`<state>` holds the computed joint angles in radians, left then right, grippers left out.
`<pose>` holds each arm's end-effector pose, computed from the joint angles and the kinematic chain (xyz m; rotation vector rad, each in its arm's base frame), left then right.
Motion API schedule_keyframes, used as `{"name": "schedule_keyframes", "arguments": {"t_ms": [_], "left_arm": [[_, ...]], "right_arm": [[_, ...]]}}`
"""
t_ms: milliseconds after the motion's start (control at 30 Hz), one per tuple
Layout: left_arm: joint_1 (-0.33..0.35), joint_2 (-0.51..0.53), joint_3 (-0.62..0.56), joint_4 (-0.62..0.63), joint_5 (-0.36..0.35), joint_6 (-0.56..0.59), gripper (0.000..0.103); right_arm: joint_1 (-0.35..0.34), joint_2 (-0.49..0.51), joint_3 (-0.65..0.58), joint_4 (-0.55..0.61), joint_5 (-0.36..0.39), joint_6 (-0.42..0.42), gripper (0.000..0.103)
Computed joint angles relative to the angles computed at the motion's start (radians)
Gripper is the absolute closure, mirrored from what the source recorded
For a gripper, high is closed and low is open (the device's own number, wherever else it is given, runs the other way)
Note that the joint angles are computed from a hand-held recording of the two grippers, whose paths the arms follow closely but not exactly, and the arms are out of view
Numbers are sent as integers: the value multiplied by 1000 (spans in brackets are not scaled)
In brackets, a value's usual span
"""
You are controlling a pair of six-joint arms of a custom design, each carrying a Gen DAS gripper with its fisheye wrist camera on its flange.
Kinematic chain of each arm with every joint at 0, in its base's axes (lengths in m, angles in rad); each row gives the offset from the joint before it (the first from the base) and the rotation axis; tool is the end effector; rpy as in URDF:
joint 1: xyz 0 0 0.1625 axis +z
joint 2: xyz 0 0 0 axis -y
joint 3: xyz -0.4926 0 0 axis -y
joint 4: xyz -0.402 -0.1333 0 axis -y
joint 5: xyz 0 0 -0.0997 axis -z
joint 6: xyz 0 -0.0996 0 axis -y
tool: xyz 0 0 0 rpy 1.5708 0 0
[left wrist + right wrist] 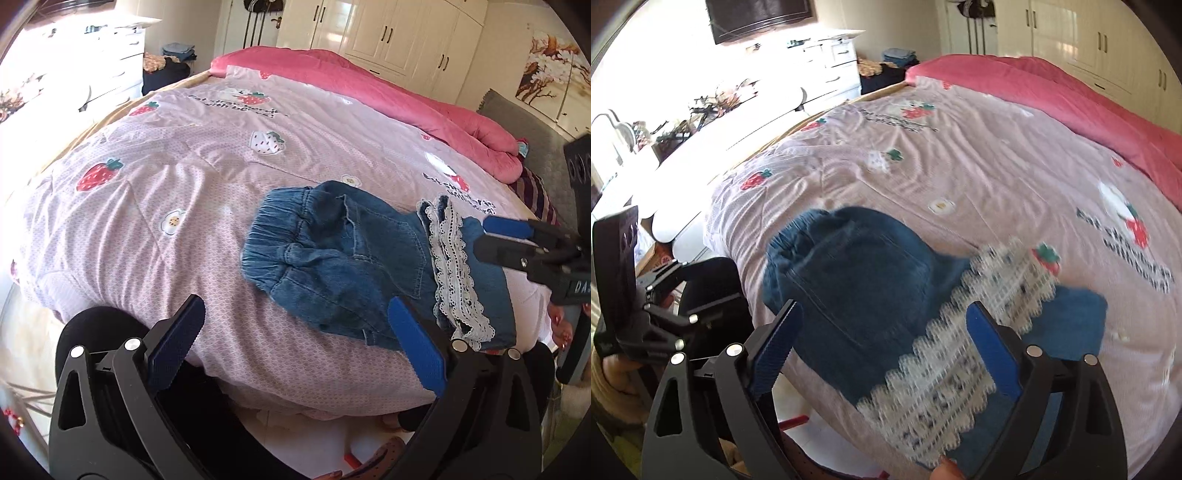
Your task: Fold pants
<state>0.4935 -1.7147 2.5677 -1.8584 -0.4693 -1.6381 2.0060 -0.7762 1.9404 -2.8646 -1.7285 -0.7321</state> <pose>-0.1183 -0.3159 0.2557 -0.2245 2.1533 -1.1484 0.3690 -0.5145 0.0537 1.6200 -2.4806 0.1555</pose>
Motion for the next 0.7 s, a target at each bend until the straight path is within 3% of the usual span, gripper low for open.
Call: {"name": "schedule_keyframes", "arguments": {"t_ms": [267, 700], "left_arm": [[27, -15, 1, 30, -4, -26, 10], [91, 15, 15, -104, -12, 75, 10]], "right_arm": [[35, 84, -108, 86, 4, 19, 10], [49, 173, -226, 174, -24, 15, 8]]}}
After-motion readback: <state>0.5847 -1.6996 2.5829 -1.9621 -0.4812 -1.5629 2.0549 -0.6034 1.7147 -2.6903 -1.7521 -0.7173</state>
